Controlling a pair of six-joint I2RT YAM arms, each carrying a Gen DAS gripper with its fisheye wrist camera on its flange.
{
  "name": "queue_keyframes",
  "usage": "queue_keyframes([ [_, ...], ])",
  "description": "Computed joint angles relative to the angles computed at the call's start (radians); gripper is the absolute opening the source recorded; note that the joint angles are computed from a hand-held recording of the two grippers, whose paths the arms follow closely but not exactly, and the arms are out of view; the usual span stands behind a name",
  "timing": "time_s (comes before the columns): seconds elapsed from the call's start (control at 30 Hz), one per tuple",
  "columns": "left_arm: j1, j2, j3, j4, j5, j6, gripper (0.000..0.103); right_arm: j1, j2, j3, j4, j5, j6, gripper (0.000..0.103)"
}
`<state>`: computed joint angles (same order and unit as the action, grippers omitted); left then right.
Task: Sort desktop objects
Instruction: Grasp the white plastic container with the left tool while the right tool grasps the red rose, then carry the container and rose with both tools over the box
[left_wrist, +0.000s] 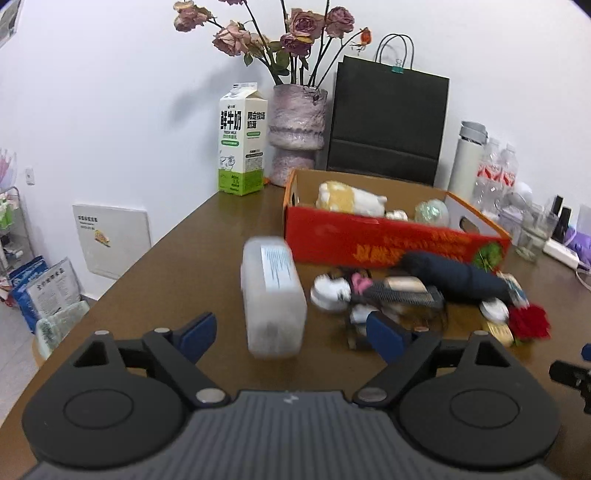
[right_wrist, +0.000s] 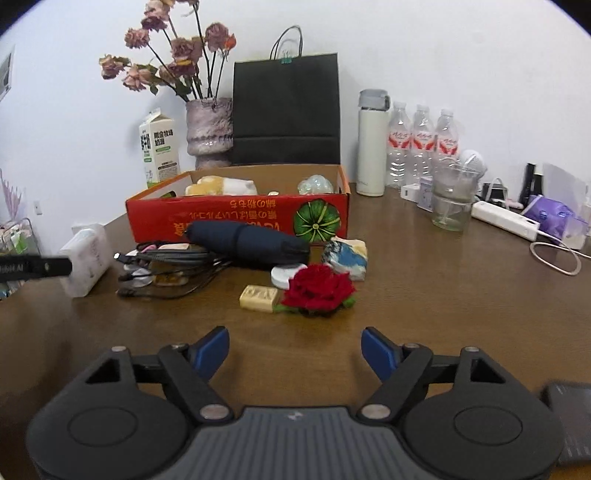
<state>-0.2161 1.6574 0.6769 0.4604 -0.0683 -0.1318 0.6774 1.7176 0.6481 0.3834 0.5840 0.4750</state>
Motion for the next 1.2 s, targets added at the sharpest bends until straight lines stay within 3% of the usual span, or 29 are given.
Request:
queue_keyframes([
  [0.23,0.057,0.176,0.231,-0.09,0.067,-0.03,0.077,-0.141,0.14,0.181,-0.043,-0.092,-0.083,0.069],
  [0.33,0.064,0.21,0.271,-0.12,0.074,-0.049,0.044,-0.179,0.184,0.246,-0.082,-0.126,-0.086,0.057],
  [0.57,0.052,0.148,0.196,-0.089,0.071,-0.021,0.043,-0.169,0.166,0.216,-0.05,-0.126,-0.098,0.031],
  [0.73,0.016,-0.048,0.011,-0.03,0.061,-0.014,0.043,-0.099,0.006,0.064,0.006,-0.053,-0.085,0.029],
  [0.83,-0.027,-0.188,-0.1,-0.025,0.061,-0.035,0.043,-0.035,-0.11,-0.025,-0.024,-0.012,-0.026,0.029],
  [1.03,-0.18,-0.379,-0.236,-0.091,0.097,-0.071,0.043,0.206,-0.31,-0.125,-0.246,0.157,0.156,0.028],
  [1.2,-0.293,-0.397,-0.264,-0.137,0.089,-0.071,0.043,0.393,-0.392,-0.106,-0.527,0.278,0.386,0.028],
])
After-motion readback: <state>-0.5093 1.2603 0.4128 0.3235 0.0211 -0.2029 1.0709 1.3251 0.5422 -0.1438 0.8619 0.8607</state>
